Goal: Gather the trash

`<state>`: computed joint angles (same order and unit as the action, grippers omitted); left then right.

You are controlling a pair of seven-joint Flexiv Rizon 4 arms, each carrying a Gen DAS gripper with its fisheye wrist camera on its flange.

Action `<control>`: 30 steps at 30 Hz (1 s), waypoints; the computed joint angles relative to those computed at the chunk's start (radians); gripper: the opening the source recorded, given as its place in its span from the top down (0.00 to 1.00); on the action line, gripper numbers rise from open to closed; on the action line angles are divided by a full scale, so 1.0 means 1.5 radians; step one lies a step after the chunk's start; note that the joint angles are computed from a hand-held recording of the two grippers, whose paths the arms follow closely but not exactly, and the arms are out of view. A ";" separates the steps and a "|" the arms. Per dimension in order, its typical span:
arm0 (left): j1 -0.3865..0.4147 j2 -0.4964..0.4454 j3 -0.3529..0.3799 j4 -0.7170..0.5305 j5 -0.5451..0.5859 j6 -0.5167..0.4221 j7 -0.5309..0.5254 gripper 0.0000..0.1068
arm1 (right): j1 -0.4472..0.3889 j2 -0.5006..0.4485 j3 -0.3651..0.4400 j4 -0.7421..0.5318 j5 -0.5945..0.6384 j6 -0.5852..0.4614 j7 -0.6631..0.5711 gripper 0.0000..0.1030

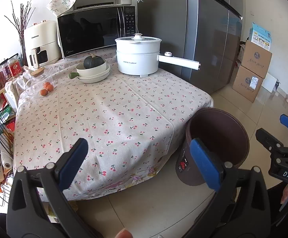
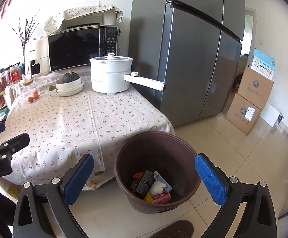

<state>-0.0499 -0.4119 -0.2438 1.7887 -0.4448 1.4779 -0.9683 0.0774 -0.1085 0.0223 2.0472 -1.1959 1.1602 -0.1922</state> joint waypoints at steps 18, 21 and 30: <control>0.020 0.007 -0.035 0.017 -0.023 0.010 0.031 0.04 | 0.002 -0.005 -0.001 -0.002 -0.003 0.003 0.004 0.00; 0.019 0.009 -0.037 0.020 -0.030 0.012 0.034 0.04 | 0.002 -0.006 -0.002 -0.002 -0.001 0.006 0.003 0.00; 0.006 0.006 -0.021 0.012 -0.031 0.000 0.028 0.04 | 0.002 -0.003 -0.001 0.001 0.000 0.006 0.006 0.00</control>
